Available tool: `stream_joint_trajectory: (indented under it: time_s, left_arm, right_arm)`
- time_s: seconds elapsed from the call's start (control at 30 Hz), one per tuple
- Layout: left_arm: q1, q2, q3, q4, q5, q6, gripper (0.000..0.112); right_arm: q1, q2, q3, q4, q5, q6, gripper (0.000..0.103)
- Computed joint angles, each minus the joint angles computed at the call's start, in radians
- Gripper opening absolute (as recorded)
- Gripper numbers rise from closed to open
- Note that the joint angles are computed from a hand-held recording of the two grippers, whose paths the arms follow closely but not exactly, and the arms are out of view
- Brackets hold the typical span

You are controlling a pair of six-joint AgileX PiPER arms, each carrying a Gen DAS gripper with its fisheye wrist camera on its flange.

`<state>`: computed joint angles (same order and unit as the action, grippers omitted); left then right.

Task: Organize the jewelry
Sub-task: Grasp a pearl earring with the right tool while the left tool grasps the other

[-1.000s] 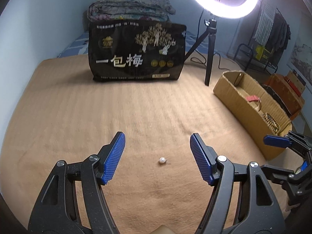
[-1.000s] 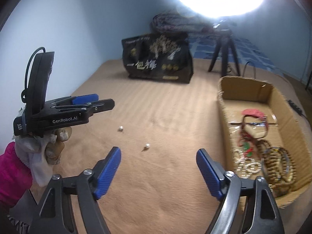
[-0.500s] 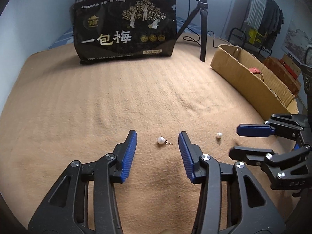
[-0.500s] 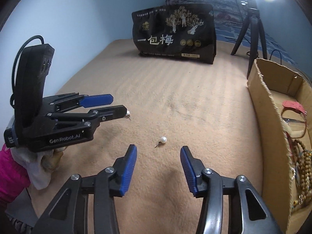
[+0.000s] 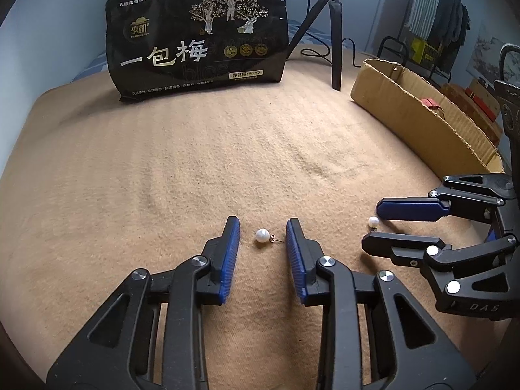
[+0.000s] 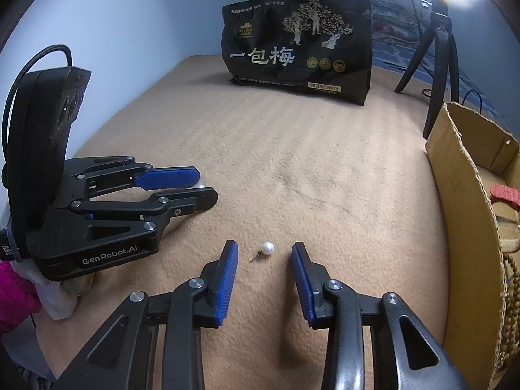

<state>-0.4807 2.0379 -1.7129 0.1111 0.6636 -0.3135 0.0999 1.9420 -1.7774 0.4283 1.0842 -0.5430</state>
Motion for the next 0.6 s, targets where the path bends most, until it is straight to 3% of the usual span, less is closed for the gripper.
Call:
stream_joint_trajectory:
  time_s: [0.27, 0.37, 0.6]
  left_arm:
    - [0.000, 0.004, -0.003, 0.004, 0.003, -0.001, 0.023]
    - [0.000, 0.005, -0.005, 0.004, 0.007, 0.000, 0.013]
    - [-0.005, -0.004, 0.005, 0.024, 0.003, -0.015, 0.009]
  right_arm:
    - [0.038, 0.000, -0.008, -0.055, -0.009, -0.003, 0.020]
    - [0.043, 0.000, -0.012, -0.065, -0.004, 0.000, 0.013]
    - [0.025, -0.003, -0.005, -0.037, -0.003, -0.005, 0.008]
